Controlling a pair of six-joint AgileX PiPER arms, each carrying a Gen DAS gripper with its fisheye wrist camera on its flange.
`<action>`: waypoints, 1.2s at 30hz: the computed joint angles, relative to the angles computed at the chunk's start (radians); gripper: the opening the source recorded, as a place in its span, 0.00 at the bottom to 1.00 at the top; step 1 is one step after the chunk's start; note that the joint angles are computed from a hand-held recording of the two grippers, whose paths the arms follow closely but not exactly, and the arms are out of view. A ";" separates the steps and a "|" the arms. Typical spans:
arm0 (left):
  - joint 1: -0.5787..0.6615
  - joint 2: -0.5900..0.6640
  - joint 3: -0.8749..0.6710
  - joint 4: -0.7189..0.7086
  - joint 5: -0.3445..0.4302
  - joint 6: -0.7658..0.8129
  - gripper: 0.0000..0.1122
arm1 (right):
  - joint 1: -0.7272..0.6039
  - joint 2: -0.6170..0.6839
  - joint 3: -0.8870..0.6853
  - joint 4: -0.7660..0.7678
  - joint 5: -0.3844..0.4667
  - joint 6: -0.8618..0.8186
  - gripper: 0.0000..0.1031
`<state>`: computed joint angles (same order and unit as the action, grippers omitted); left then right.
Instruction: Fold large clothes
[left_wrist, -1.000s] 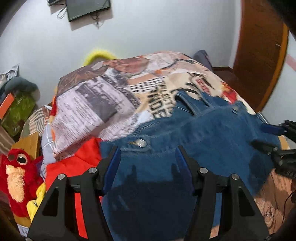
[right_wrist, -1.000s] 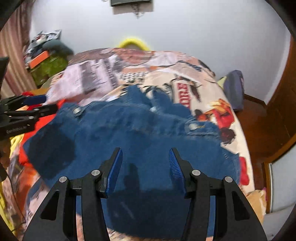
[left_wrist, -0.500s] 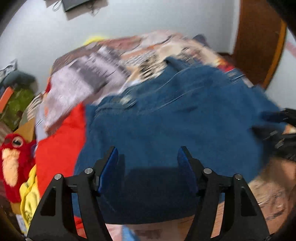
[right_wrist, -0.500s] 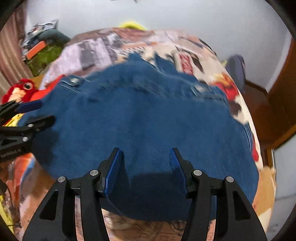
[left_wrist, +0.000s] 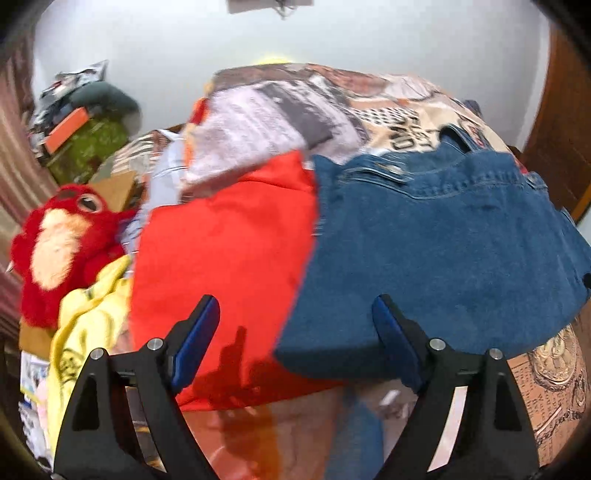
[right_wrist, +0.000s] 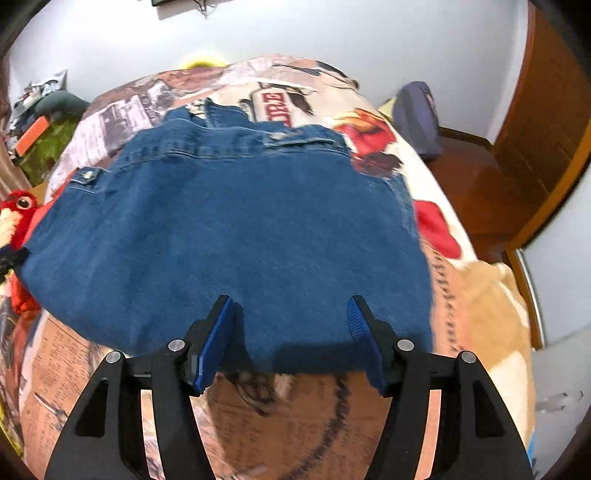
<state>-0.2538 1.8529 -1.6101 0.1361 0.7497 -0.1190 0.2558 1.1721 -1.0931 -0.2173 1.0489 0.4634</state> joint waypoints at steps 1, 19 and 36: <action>0.004 -0.004 0.002 0.043 0.005 -0.050 0.75 | -0.002 -0.013 0.004 -0.003 0.015 -0.001 0.58; 0.256 0.014 0.038 -0.852 0.266 0.353 0.75 | 0.022 -0.118 -0.020 -0.041 0.105 0.037 0.58; 0.162 0.212 -0.298 -0.890 0.371 0.156 0.52 | 0.171 -0.037 0.014 -0.073 0.082 0.093 0.58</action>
<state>-0.0919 2.0645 -1.9086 -0.7537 1.1210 0.0365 0.4268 1.1348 -1.0790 -0.2904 1.1304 0.5567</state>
